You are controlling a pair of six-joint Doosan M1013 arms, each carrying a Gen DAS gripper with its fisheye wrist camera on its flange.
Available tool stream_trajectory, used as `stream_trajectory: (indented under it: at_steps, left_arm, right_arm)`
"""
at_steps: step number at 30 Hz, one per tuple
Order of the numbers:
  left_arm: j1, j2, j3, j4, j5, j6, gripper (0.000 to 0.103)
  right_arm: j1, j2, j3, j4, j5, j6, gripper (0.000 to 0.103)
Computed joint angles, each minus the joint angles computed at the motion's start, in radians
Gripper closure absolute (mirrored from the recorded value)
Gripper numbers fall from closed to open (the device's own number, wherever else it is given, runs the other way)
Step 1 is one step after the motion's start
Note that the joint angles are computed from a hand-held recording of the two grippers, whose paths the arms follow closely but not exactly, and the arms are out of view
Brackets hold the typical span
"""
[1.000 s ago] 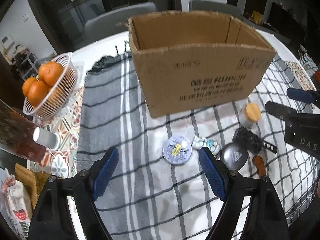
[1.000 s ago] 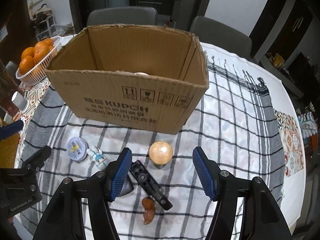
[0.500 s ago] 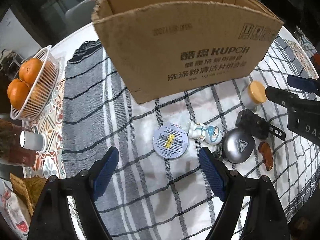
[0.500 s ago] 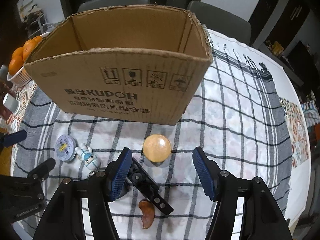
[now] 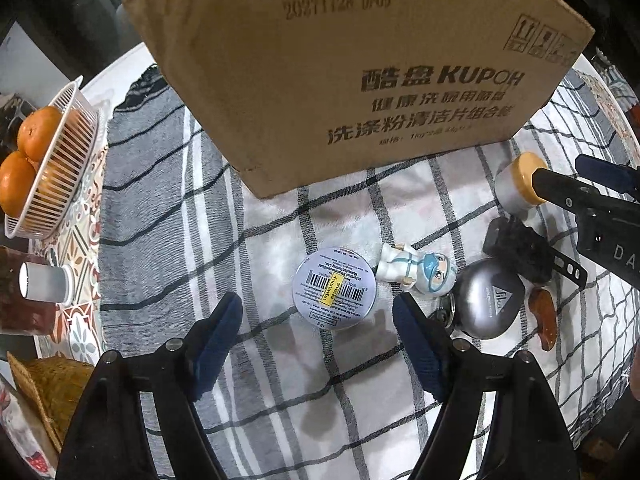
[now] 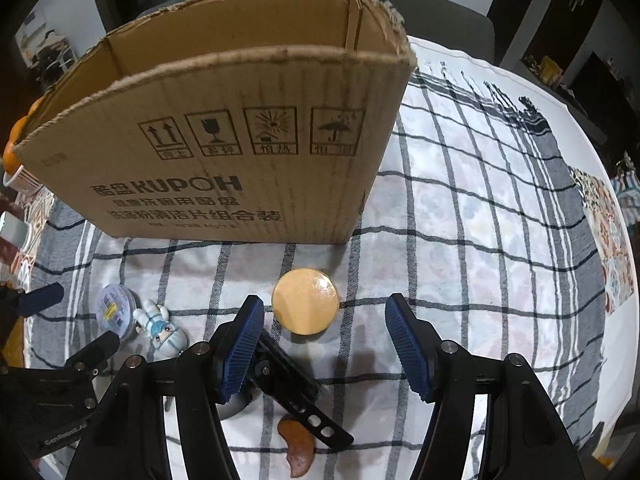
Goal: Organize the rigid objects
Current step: 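Grasp the white tape tin with the left tool while the right tool grasps the orange-capped jar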
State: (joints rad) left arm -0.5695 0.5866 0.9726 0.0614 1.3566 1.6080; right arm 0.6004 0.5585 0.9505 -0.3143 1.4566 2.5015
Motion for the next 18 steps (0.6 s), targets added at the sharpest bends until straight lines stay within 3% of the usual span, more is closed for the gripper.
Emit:
stream_trajectory:
  at_steps: [6,18]
  left_arm:
    - [0.001,0.012,-0.004,-0.002,-0.001,0.004,0.027]
    - [0.009,0.046,-0.035,-0.027,0.013,0.001,0.042]
  right_arm:
    - [-0.009,-0.005,0.025,0.02,-0.02,0.024,0.039]
    - [-0.022,-0.014,0.065,0.051,-0.073,0.044,0.039]
